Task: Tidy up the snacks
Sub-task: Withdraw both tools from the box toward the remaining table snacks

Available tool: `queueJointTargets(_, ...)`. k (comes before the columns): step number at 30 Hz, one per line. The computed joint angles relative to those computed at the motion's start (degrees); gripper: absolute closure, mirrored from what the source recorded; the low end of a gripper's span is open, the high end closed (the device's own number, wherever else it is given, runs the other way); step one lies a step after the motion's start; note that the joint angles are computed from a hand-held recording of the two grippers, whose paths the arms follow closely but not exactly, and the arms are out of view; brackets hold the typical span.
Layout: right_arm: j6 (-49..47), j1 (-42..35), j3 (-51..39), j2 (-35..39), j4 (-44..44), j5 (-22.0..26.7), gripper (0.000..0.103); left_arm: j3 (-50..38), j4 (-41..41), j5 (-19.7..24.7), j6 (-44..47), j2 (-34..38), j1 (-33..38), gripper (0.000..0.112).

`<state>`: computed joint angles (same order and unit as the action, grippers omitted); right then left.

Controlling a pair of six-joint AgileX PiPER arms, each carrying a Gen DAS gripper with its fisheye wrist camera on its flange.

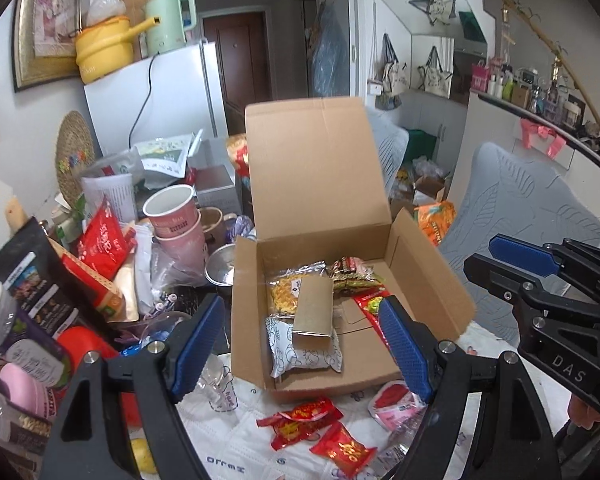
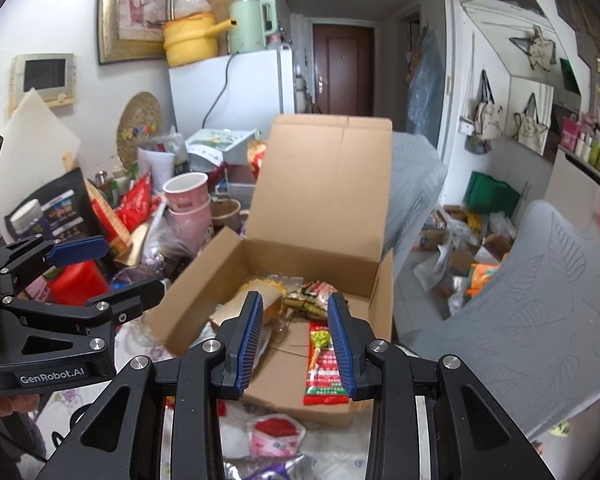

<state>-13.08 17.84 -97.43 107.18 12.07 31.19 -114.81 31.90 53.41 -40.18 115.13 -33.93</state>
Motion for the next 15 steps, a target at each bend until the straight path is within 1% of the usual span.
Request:
queueJointTargets(5,-0.45,0.55,7.01,-6.38,0.75,-2.75,0.07,7.13,3.36,-1.99,-4.0,-5.85,-2.38,0.033)
queueJointTargets(7,-1.07,0.68,9.8,-8.97,1.27,-3.72,0.069,10.5,4.73,-3.48,-5.46,-8.44,-3.35,0.033)
queueJointTargets(9,-1.97,0.83,12.36,-11.15,2.25,-4.85,0.062,13.77,6.31,-4.59,-7.47,-10.89,-4.34,0.033)
queueJointTargets(15,-4.52,0.97,19.88,-17.5,4.89,-7.25,0.062,21.02,5.38,-7.67,-10.35,-16.17,-5.71,0.033)
